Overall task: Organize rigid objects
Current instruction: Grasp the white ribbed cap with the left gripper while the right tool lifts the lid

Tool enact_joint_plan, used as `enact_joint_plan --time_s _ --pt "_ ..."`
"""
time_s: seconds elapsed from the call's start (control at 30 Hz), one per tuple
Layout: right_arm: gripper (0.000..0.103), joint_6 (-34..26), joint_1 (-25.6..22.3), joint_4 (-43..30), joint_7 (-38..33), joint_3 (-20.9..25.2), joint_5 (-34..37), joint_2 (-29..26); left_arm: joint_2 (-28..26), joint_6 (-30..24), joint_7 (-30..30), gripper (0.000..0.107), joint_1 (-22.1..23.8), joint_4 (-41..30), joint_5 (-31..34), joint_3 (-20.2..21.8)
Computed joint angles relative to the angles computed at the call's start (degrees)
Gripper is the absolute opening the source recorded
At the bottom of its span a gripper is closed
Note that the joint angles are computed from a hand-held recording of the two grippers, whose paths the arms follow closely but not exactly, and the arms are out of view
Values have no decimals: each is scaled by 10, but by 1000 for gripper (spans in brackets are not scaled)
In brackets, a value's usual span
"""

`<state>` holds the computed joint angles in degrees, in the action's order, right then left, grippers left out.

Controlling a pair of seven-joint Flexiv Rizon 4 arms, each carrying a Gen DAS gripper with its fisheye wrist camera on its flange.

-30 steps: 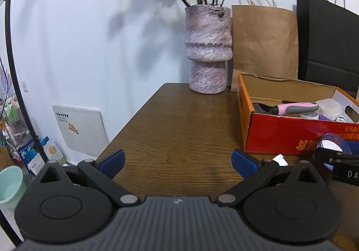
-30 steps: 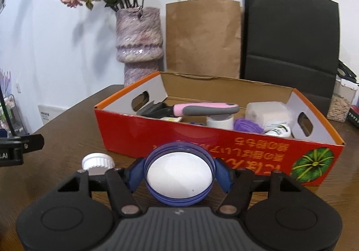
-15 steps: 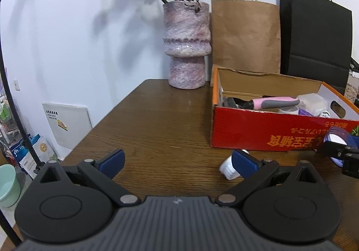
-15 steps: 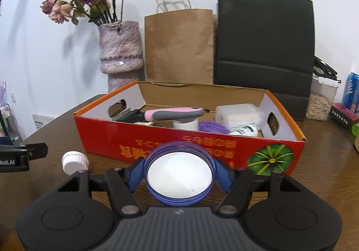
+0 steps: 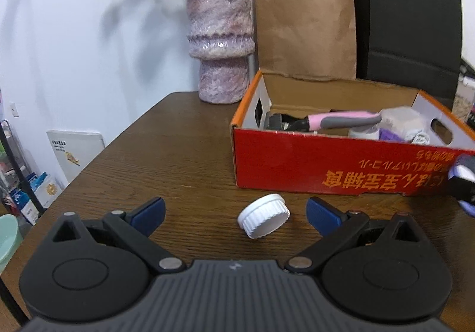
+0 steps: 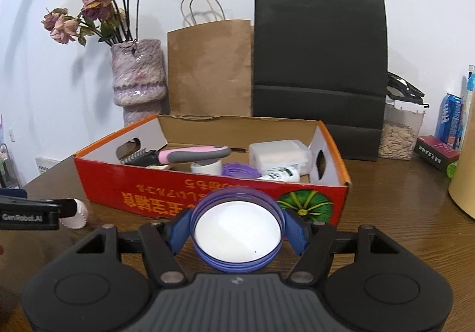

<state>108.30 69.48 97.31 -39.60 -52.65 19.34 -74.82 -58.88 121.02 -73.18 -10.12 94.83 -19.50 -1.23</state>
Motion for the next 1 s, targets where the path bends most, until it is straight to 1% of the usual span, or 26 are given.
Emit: enact_joint_plan --time_s 0.07,0.17,0.23,0.27,0.3,0.33,0.37,0.4,0.43,0.47,0.5,0.63,0.83,1.0 --pt "65 4 -1 3 -1 0 2 0 -4 -14 4 103 -9 -9 -13 6" --pt "65 9 -5 4 -7 5 3 3 -6 -27 1 103 -11 -19 -20 6" --pt "65 12 -6 4 -11 8 6 4 -10 -41 2 103 -30 -29 -46 24" --pt "65 12 -6 3 -13 8 8 3 -11 -48 3 100 -35 -33 -54 29" --pt "65 12 -5 2 -14 7 9 3 -11 -54 3 94 -36 -35 -57 30" --pt "65 12 -5 1 -16 6 10 2 -11 -61 2 91 -36 -37 -58 31" --pt "65 11 -4 0 -17 6 12 1 -11 -66 1 85 -35 -39 -57 30" --pt "65 9 -3 0 -17 5 13 1 -11 -69 0 74 -34 -39 -56 30" --pt "65 8 -3 0 -17 6 13 1 -10 -73 -1 66 -34 -39 -54 30" --pt "65 7 -3 -1 -16 5 13 1 -9 -78 -1 48 -33 -40 -51 30" --pt "65 6 -2 -1 -15 4 14 0 -8 -86 0 39 -28 -41 -43 25" --pt "65 7 -1 0 -12 1 15 -2 -4 -67 -11 39 3 -32 2 -7" --pt "65 11 3 1 -10 -4 20 -7 -1 -39 -21 39 14 -20 32 -16" --pt "65 16 10 3 -10 -13 31 -15 3 -8 -29 39 14 -8 37 -14"
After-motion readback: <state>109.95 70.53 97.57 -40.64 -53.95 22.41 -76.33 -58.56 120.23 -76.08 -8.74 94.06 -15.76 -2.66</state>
